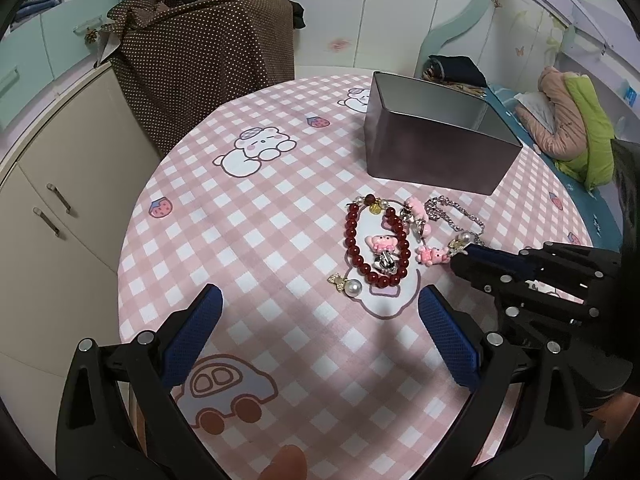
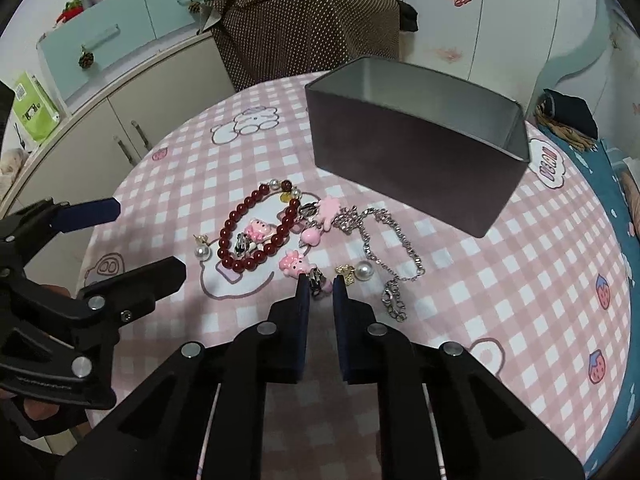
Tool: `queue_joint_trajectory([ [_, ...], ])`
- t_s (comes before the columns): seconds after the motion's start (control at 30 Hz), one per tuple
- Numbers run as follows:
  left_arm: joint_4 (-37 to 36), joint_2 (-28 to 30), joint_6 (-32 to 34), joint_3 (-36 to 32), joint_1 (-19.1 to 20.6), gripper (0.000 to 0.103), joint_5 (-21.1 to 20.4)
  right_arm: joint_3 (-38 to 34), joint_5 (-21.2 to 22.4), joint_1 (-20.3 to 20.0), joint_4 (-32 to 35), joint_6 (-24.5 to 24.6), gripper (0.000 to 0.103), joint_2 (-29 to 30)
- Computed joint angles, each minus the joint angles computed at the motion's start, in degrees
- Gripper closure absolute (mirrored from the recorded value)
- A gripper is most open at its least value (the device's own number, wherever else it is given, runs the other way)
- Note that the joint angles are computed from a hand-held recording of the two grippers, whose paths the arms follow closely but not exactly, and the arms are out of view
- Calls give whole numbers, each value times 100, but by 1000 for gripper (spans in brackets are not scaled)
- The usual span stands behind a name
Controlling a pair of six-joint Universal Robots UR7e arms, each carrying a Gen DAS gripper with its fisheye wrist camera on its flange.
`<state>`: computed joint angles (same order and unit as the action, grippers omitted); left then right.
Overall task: Organize jewelry
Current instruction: 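Lower the right gripper onto a small pink charm and close, then grasp the dark red bead bracelet with the left gripper while the right gripper holds the charm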
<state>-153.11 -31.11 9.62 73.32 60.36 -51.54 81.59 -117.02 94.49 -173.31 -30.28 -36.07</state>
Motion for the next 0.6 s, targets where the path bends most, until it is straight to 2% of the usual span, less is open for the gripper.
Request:
queue_joint_trajectory([
  [0.43, 181, 124, -21, -154, -19, 5, -110, 572, 205, -100, -211, 324, 93, -470],
  [0.6, 375, 283, -5, -449, 30, 5, -180, 705, 263, -135, -284, 363, 92, -536],
])
